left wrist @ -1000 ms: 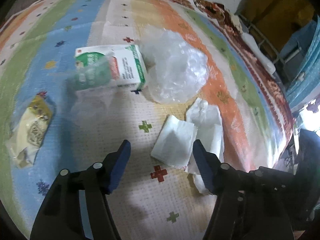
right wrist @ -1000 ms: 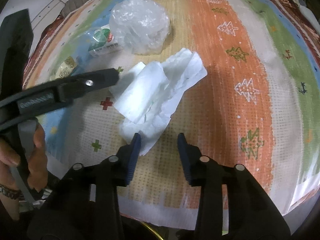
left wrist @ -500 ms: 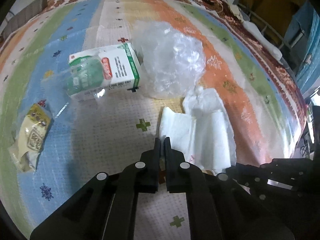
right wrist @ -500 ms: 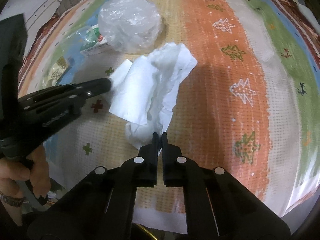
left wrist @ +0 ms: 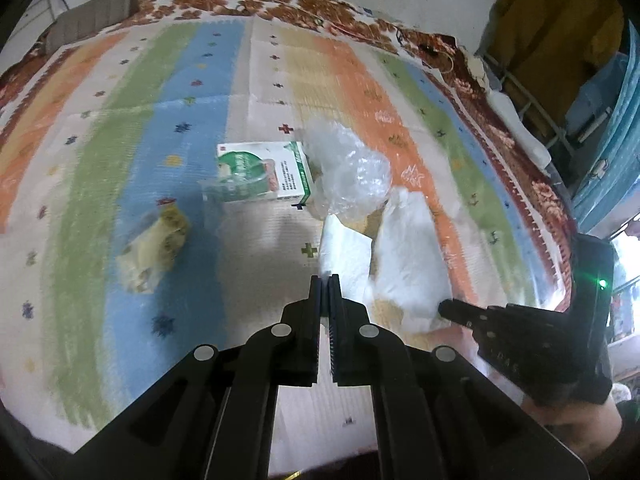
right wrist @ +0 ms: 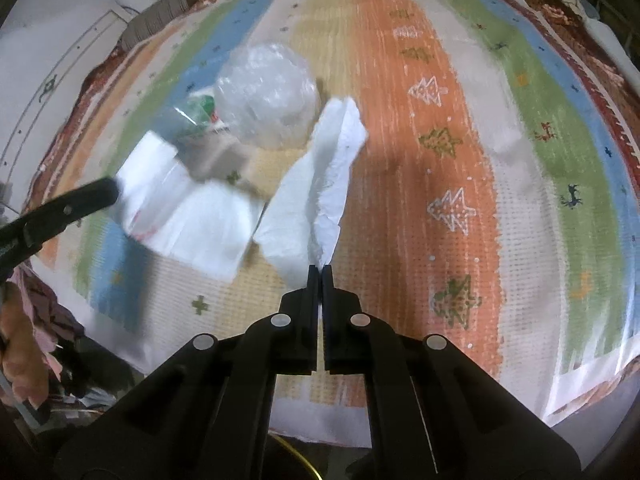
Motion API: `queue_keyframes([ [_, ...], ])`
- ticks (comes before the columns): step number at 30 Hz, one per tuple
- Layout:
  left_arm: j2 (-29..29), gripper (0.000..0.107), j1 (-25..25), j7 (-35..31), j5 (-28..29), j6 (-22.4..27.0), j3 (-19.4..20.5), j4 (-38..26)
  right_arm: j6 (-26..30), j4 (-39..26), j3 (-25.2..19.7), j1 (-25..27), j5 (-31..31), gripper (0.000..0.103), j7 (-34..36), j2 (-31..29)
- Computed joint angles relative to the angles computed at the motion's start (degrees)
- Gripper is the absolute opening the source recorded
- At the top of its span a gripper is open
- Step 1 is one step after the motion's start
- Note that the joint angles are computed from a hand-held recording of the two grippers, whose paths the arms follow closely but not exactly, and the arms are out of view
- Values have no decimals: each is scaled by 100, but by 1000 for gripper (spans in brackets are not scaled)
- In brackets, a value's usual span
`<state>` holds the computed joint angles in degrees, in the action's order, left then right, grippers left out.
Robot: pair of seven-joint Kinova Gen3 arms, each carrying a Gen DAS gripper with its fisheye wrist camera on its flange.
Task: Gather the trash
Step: 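Carry both tissues in the tools over the gold-rimmed bin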
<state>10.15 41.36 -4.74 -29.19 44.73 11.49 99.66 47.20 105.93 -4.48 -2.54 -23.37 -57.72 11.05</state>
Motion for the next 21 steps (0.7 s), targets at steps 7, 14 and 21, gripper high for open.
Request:
queue_keyframes([
  [7, -593, 3, 96, 818, -388, 311, 270, 126, 204, 151, 86, 123, -404, 1, 572, -586],
  [14, -859, 3, 189, 1451, -711, 993, 791, 147, 493, 302, 350, 62, -785, 1, 1117, -1220],
  [21, -1023, 3, 389, 2176, -1047, 1504, 1217, 159, 911, 519, 673, -70, -984, 1, 1560, -1830],
])
